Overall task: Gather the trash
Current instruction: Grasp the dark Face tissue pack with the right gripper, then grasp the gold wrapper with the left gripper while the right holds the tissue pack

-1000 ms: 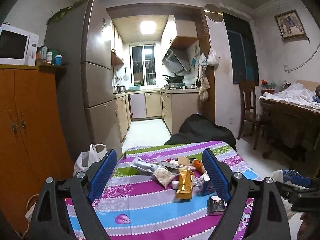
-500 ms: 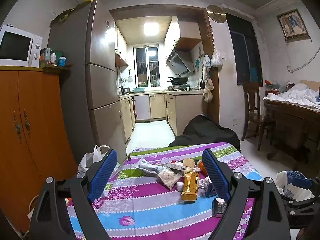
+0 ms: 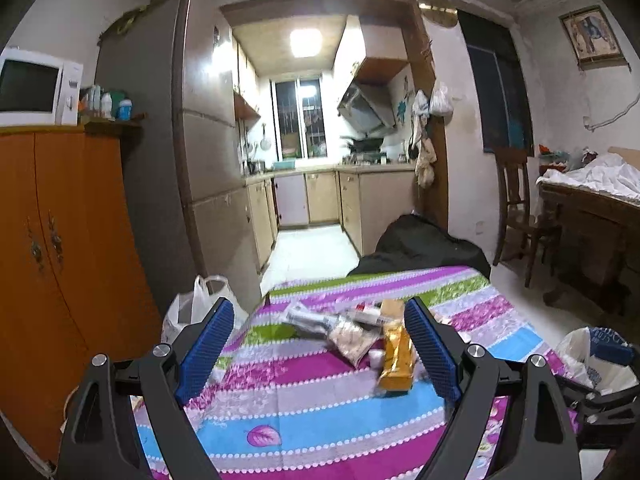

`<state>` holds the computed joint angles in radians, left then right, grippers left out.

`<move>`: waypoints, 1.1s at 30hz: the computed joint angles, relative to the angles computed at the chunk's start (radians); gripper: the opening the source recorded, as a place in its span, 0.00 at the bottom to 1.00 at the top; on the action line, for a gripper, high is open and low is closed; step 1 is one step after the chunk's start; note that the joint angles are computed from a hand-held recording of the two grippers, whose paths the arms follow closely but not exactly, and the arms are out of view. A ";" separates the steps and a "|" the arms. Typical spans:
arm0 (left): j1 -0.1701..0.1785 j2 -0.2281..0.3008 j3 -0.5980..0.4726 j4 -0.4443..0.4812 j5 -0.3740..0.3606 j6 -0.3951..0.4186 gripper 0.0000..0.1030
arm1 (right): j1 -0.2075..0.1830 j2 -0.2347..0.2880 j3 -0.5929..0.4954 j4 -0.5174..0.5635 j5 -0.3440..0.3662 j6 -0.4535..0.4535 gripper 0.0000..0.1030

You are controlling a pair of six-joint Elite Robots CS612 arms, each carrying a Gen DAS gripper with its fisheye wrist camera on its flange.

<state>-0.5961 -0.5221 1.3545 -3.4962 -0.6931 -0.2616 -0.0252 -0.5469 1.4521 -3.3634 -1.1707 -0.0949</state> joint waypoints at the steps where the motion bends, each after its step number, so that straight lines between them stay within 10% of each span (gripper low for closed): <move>1: 0.009 -0.001 0.003 0.022 -0.022 -0.019 0.84 | 0.002 0.003 -0.006 0.011 -0.005 -0.009 0.95; 6: 0.073 -0.005 0.031 0.217 -0.209 -0.188 0.84 | 0.014 0.032 -0.055 0.073 -0.032 -0.110 0.95; 12: 0.107 0.017 0.032 0.318 -0.268 -0.254 0.84 | 0.029 0.097 -0.160 0.197 -0.043 -0.173 0.95; 21: 0.124 0.053 -0.030 0.332 -0.354 -0.219 0.84 | 0.071 0.216 -0.352 0.387 -0.070 -0.128 0.67; 33: 0.139 0.135 -0.213 0.406 -0.534 -0.089 0.84 | 0.051 0.191 -0.272 0.240 -0.081 -0.090 0.35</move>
